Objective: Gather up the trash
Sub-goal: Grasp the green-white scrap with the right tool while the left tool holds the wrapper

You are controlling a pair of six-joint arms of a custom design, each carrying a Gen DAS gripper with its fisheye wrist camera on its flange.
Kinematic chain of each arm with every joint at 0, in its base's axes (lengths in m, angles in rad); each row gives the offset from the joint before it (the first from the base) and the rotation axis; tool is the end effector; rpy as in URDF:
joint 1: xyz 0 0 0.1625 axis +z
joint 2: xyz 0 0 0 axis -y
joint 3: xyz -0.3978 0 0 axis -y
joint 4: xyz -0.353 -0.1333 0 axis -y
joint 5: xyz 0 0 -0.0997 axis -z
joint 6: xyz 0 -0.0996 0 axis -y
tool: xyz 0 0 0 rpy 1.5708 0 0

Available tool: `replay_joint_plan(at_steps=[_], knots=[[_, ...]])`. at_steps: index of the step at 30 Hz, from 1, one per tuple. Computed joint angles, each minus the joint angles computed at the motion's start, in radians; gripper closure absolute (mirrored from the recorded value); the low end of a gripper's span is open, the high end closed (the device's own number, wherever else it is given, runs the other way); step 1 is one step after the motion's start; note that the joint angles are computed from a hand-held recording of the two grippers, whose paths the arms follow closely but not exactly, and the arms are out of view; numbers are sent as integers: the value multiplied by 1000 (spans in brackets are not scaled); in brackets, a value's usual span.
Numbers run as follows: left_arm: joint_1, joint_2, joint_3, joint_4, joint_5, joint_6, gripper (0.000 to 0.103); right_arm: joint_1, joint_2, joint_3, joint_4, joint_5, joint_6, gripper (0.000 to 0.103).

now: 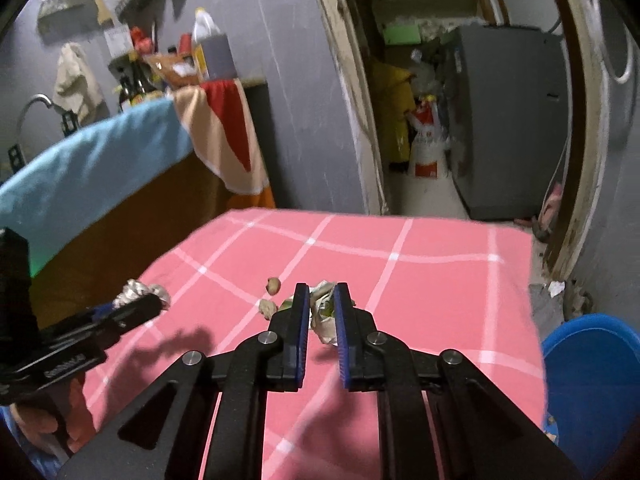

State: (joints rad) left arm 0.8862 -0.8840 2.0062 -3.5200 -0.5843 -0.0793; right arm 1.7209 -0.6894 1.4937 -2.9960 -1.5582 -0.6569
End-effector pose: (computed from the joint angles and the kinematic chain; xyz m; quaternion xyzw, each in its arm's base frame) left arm -0.1569 -0.5344 0.1882 0.0588 0.8266 -0.4900 0.2704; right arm 0.2363 -0.6629 0.1382 0.3756 -0.8750 0.2972 0.0708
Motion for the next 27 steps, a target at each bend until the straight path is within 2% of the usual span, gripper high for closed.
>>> replay_joint_plan(at_steps=[9, 17, 21, 27], knots=[[-81, 133, -104, -183, -88, 187, 65, -47, -167, 196, -283, 95, -53, 93], [-131, 284, -249, -278, -213, 309, 65, -110, -279, 275, -440, 126, -67, 93], [-133, 345, -329, -245, -272, 311, 65, -145, -315, 290, -472, 120, -66, 93], [-131, 435, -447, -127, -317, 286, 65, -209, -352, 311, -472, 109, -51, 93]])
